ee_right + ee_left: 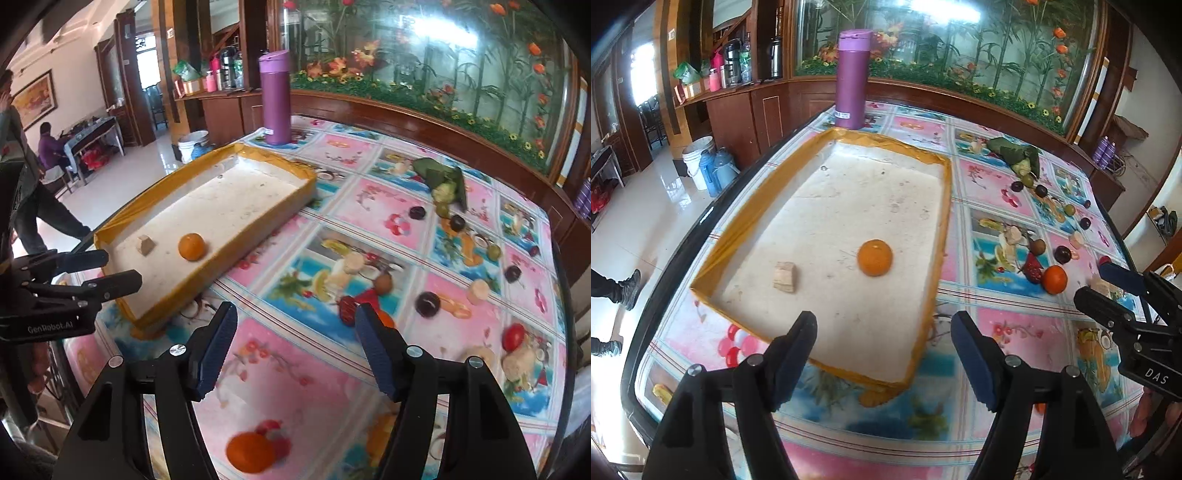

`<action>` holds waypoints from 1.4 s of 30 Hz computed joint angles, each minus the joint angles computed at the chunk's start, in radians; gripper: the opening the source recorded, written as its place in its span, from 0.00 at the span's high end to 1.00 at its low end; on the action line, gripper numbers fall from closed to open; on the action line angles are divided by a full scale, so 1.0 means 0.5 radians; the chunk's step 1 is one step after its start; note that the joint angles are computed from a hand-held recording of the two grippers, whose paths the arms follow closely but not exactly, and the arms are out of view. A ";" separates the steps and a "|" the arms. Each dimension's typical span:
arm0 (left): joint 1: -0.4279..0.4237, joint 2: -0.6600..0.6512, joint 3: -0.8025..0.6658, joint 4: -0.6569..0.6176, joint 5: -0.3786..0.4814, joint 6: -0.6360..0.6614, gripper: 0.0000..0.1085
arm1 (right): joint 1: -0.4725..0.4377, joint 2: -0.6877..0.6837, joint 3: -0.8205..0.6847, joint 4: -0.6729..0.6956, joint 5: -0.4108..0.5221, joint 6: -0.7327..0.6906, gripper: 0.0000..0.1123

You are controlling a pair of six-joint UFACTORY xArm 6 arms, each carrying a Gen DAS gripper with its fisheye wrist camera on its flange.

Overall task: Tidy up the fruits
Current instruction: 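Grasp a large orange with the left gripper while the right gripper grasps a tangerine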

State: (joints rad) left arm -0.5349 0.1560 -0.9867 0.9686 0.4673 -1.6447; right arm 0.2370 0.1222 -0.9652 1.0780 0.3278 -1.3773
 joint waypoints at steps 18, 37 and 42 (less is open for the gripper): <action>-0.379 0.436 -0.414 -0.696 -0.197 0.831 0.24 | -0.641 0.044 0.051 -0.024 0.034 -0.001 0.37; -0.392 0.537 -0.467 -0.395 -0.224 0.594 0.64 | -0.380 0.363 -0.328 -0.274 0.325 0.114 0.37; -0.375 0.527 -0.432 -0.375 -0.288 0.587 0.64 | -0.310 0.530 -0.501 -0.400 0.392 0.210 0.37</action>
State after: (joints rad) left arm -0.7224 0.4193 -1.2025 0.7813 0.3231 -1.3513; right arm 0.0820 0.3871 -1.2157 0.8781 0.5236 -1.2723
